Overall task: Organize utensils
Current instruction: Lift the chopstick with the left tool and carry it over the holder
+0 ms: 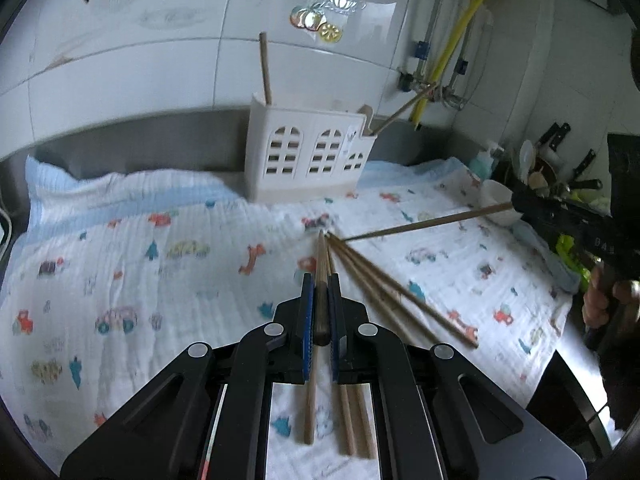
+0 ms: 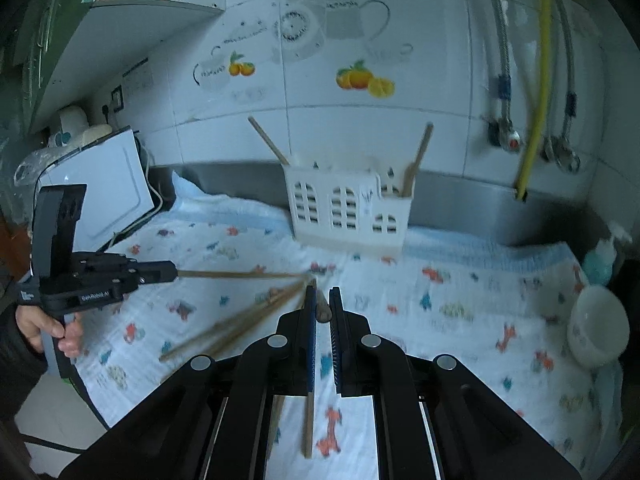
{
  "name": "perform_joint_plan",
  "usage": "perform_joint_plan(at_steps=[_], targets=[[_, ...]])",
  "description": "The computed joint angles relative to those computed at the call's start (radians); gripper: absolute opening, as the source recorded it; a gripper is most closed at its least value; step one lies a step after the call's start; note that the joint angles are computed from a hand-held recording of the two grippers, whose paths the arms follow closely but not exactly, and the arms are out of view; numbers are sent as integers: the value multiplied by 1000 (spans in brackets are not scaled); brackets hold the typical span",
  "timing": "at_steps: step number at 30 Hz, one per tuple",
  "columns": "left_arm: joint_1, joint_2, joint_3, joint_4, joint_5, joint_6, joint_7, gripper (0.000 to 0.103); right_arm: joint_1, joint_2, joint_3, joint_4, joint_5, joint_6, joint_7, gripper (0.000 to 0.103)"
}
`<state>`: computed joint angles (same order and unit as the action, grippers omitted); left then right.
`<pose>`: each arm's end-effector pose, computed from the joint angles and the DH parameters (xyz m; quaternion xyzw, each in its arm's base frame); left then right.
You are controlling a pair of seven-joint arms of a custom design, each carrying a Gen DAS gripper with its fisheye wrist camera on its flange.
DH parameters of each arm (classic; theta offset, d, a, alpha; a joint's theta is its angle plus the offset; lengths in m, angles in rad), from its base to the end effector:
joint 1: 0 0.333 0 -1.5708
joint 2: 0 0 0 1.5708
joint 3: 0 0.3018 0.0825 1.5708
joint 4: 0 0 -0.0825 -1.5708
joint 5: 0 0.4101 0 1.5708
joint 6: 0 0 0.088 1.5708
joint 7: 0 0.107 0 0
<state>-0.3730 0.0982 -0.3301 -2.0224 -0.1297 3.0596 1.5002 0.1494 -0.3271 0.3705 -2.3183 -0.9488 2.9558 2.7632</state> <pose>0.4999 -0.4025 0.4915 -0.4577 0.7636 -0.4360 0.1316 0.4191 0.3174 0.5208 -0.6779 0.5371 -0.3007 0.4020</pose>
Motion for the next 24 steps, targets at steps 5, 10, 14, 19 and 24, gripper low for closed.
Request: perform_joint_plan(at_steps=[5,10,14,19,24], targets=[[-8,33,14,68,51,-10,-14,5,32,21,-39,60,55,-11,-111,6],[-19,74,33,167,114,-56,-32,5,35,46,-55,140,76,-57,-191,6],[-17,105,32,249,139,-96,-18,5,35,61,-69,210,65,-102,-224,6],[-20,146,28,356,151,-130,9,5,53,94,-98,301,70,-168,-273,6],[-17,183,12,447,130,-147,49,5,78,132,-133,374,88,-202,-321,6]])
